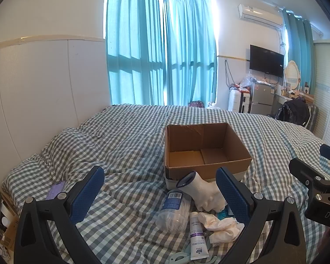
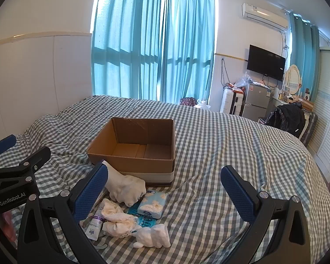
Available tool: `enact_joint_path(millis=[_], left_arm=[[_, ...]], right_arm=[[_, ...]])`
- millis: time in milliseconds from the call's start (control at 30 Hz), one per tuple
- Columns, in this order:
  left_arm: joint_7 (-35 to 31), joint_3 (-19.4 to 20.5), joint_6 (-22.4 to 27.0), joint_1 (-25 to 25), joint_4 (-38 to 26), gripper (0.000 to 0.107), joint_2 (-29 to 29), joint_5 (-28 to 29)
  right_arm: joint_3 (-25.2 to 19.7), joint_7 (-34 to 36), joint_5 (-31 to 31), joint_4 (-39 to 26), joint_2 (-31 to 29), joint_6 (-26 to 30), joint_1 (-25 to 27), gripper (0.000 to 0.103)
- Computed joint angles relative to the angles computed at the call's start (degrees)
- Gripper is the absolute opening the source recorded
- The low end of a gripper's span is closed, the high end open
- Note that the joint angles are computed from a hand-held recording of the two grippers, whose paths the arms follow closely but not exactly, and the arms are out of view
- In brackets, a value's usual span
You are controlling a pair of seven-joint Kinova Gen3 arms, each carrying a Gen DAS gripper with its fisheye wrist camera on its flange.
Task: Organize objects
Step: 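Move both tools toward the items in front of the cardboard box, then grasp the clear blue-labelled container with the left tool while the right tool grasps the white plush toy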
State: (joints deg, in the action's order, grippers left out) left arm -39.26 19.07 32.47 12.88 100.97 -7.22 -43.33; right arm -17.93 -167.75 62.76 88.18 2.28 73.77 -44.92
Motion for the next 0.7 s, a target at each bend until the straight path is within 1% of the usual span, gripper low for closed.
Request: enact_joint_path(millis=[267, 500, 700], left_arm=[[-0.17, -0.28, 0.60, 0.62, 0.48, 0.103, 0.97, 0.06], [-1.80, -2.23, 1.48, 2.29, 0.45, 0.103, 2.67, 2.04], [-3.79, -4.05, 2.81, 4.19, -0.01, 0.103, 5.15, 4.02]], right_arm=[[0.39, 0.65, -2.64, 0.74, -0.19, -1.19, 0.93, 0.103], [1.13, 2.17, -6.22, 2.01, 0.06, -2.60, 2.24, 0.102], [2.09, 4.37, -10.62, 2.64, 0.82, -4.56, 3.73, 0.098]])
